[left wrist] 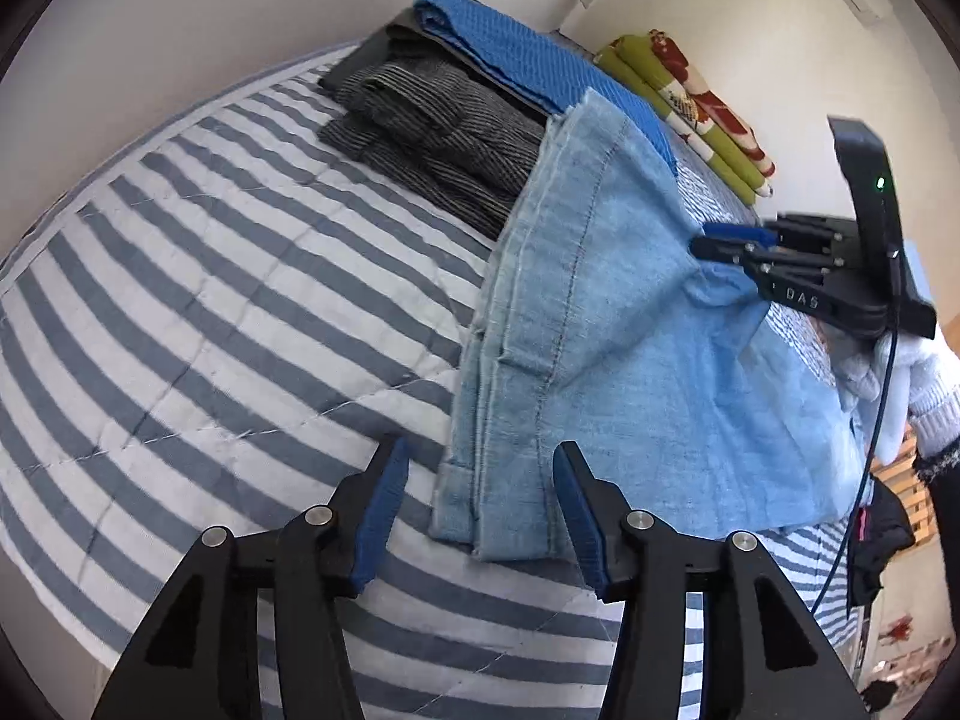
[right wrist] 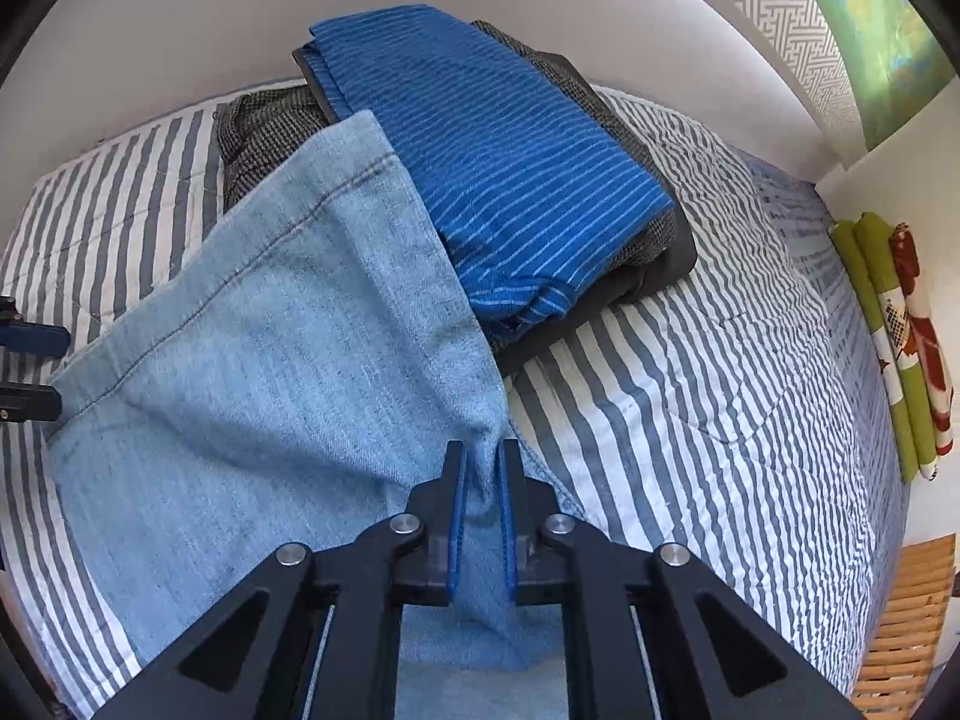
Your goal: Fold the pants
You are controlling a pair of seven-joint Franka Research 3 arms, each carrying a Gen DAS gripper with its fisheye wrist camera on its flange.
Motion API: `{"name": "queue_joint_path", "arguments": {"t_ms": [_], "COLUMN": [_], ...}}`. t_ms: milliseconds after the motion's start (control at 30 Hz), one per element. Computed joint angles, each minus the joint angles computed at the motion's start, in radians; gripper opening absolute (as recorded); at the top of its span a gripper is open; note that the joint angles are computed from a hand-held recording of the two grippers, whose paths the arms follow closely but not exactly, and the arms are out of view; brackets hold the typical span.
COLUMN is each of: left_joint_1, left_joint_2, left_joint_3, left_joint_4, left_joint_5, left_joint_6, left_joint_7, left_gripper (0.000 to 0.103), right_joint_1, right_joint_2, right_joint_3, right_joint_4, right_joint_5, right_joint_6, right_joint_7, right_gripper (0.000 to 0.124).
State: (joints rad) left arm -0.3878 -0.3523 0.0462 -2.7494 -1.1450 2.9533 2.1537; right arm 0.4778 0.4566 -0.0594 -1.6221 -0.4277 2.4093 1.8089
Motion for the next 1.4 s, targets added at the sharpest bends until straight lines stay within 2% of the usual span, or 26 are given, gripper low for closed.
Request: {"name": "queue_joint_path", "arguments": {"t_ms": [33, 67, 100, 133, 233, 367, 433, 567, 733, 833, 900, 933, 967, 1000, 1067, 1167, 1267, 1333, 1400], "left_joint_1": [0.006, 0.034, 0.04, 0.028, -0.033, -0.029, -0.043, -0.041, -0.055, -0.044, -0.037, -0.037, -0.042, -0.052, -0.094, -0.159, -0.186, -0.222, -0.252], "left_joint_2": [0.018, 0.03, 0.032, 0.027, 0.023, 0.019, 0.019, -0.031, -0.055, -0.06, -0.063, -0.062, -0.065, -0.07, -0.079, -0.119, -0.176, -0.22, -0.276], "left_joint_3": [-0.021, -0.06, -0.07, -0.055, 0.016, 0.021, 0.031, 0.047, 0.077, 0.063, 0.053, 0.048, 0.053, 0.066, 0.109, 0.181, 0.217, 0.265, 0.31], "left_joint_4": [0.008, 0.007, 0.003, 0.002, 0.002, -0.002, -0.003, -0.036, -0.052, -0.057, -0.063, -0.064, -0.067, -0.069, -0.069, -0.069, -0.074, -0.07, -0.074], "left_joint_5": [0.026, 0.101, 0.143, 0.152, 0.113, 0.134, 0.127, 0.134, 0.141, 0.164, 0.196, 0.214, 0.227, 0.232, 0.211, 0.147, 0.115, 0.099, 0.096], "left_joint_6": [0.018, 0.032, 0.042, 0.038, 0.033, 0.028, 0.033, 0.009, -0.009, -0.005, 0.004, 0.012, 0.017, 0.017, 0.027, 0.041, 0.067, 0.083, 0.113], "left_joint_7": [-0.021, -0.092, -0.129, -0.132, -0.089, -0.089, -0.075, -0.059, -0.057, -0.08, -0.108, -0.124, -0.134, -0.139, -0.124, -0.066, -0.032, -0.004, 0.013], "left_gripper": [0.036, 0.027, 0.021, 0.016, 0.015, 0.015, 0.015, 0.014, 0.013, 0.013, 0.012, 0.012, 0.012, 0.012, 0.012, 0.012, 0.01, 0.007, 0.007], "right_joint_1": [-0.006, -0.014, -0.024, -0.031, -0.049, -0.052, -0.036, -0.042, -0.053, -0.046, -0.039, -0.036, -0.034, -0.034, -0.032, 0.013, 0.044, 0.071, 0.096], "right_joint_2": [-0.006, -0.012, -0.016, -0.014, -0.001, 0.065, 0.14, 0.285, 0.304, 0.355, 0.361, 0.356, 0.345, 0.33, 0.275, 0.167, 0.065, 0.024, 0.025], "right_joint_3": [0.006, 0.013, 0.021, 0.03, 0.055, 0.084, 0.076, 0.082, 0.097, 0.084, 0.076, 0.073, 0.068, 0.066, 0.065, 0.029, 0.002, -0.028, -0.052], "right_joint_4": [-0.003, -0.005, -0.009, 0.002, 0.038, 0.156, 0.272, 0.497, 0.506, 0.582, 0.589, 0.582, 0.565, 0.542, 0.455, 0.291, 0.162, 0.132, 0.171], "right_joint_5": [0.007, 0.018, 0.035, 0.057, 0.112, 0.186, 0.213, 0.3, 0.391, 0.417, 0.418, 0.416, 0.416, 0.42, 0.424, 0.354, 0.287, 0.214, 0.139], "right_joint_6": [0.019, 0.044, 0.07, 0.078, 0.113, 0.123, 0.066, -0.109, -0.142, -0.202, -0.208, -0.206, -0.194, -0.179, -0.113, 0.025, 0.145, 0.179, 0.159], "right_joint_7": [-0.012, -0.029, -0.05, -0.076, -0.181, -0.356, -0.4, -0.511, -0.589, -0.565, -0.562, -0.56, -0.548, -0.533, -0.508, -0.438, -0.335, -0.252, -0.167], "right_gripper": [0.027, 0.036, 0.04, 0.041, 0.041, 0.041, 0.041, 0.041, 0.041, 0.041, 0.04, 0.034, 0.023, 0.022, 0.018, 0.017, 0.016, 0.013, 0.012]}}
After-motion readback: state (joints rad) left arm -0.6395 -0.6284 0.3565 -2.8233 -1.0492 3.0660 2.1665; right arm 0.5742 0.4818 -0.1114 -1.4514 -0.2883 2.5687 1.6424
